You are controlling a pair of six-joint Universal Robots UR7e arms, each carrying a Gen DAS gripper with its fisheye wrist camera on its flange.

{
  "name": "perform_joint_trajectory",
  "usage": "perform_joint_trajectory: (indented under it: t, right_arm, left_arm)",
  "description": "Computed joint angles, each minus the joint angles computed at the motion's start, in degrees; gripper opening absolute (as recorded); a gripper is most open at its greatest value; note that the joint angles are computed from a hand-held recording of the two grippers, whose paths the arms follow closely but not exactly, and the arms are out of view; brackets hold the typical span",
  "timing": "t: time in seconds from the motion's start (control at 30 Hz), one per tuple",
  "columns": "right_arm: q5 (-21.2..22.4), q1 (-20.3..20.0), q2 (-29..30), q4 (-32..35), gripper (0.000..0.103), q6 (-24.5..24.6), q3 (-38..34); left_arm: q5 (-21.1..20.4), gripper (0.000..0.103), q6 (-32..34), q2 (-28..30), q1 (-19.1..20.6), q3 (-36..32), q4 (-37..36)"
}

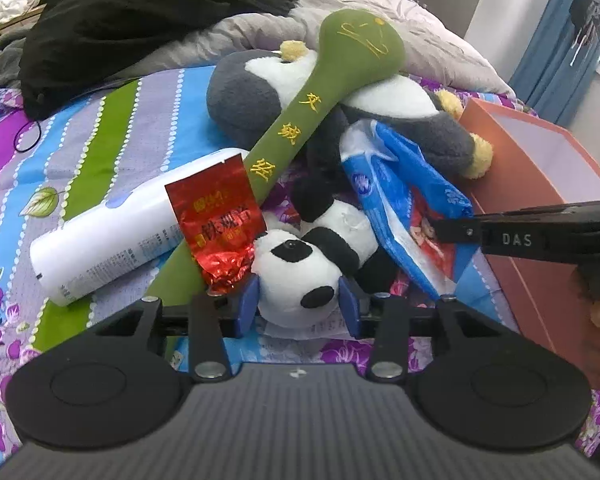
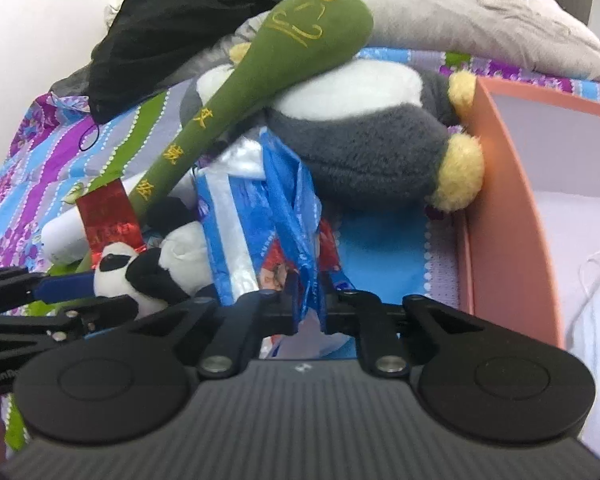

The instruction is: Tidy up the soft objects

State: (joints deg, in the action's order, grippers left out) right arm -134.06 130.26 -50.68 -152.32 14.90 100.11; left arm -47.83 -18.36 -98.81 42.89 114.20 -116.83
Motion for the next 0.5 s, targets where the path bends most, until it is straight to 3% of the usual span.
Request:
perform_joint_trajectory:
  t: [0.27,0.5]
  right_arm:
    - [-3.3,3.4,-2.2,-0.7,0.009,1.1,1.2]
    - [-6.7,7.4,-4.5,1.3,0.009,3.3,2.9]
  left_arm:
    - [2.9,0.048,-7.9,-4.5,-5.5,1.0,5.9]
    - [6.1,0.048,-20.0,-10.4,-11.9,1.6,17.1]
